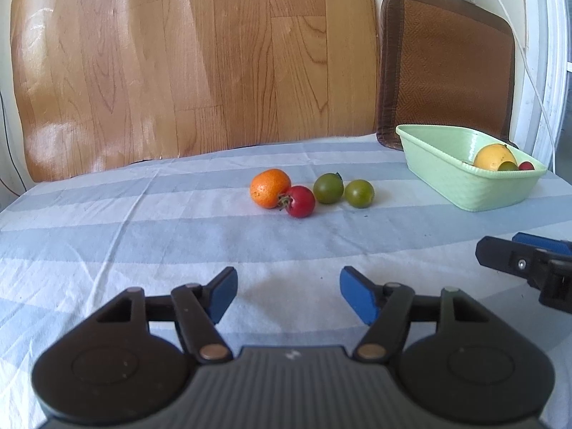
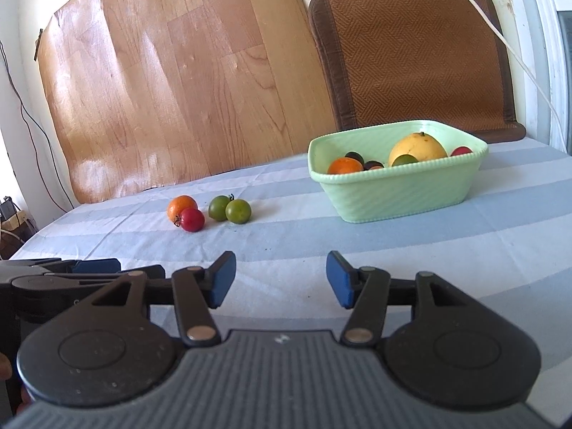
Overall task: Organize fruits
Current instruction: 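Move both open grippers back toward the remaining fruits on the cloth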
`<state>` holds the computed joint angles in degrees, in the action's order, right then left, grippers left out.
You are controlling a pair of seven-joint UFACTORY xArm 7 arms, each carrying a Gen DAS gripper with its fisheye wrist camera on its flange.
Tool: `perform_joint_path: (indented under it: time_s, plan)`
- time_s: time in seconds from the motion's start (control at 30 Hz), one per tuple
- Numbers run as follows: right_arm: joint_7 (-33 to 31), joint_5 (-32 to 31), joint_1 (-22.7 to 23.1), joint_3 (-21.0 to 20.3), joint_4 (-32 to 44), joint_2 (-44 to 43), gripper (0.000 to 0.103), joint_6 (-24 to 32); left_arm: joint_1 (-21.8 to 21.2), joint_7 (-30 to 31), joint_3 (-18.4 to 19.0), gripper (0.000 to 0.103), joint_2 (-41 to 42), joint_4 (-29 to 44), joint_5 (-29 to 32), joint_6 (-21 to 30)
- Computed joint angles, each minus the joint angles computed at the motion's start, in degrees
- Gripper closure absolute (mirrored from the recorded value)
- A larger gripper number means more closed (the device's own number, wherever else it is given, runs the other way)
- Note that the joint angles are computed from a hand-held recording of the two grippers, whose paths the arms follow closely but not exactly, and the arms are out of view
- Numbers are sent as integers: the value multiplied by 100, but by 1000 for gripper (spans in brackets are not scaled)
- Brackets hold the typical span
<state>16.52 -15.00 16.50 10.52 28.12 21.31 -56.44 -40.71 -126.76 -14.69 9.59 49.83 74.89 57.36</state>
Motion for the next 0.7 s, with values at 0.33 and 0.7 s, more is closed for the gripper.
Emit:
perform_joint_path:
  time_s: [0.33, 0.7]
  plan:
    - [-1, -10, -8, -2, -6, 4, 44, -14, -30, -26, -13, 26, 1, 3, 38, 68]
    - [-9, -32, -18, -4, -2, 14, 44, -12, -6, -61, -13, 26, -37, -48, 109, -13]
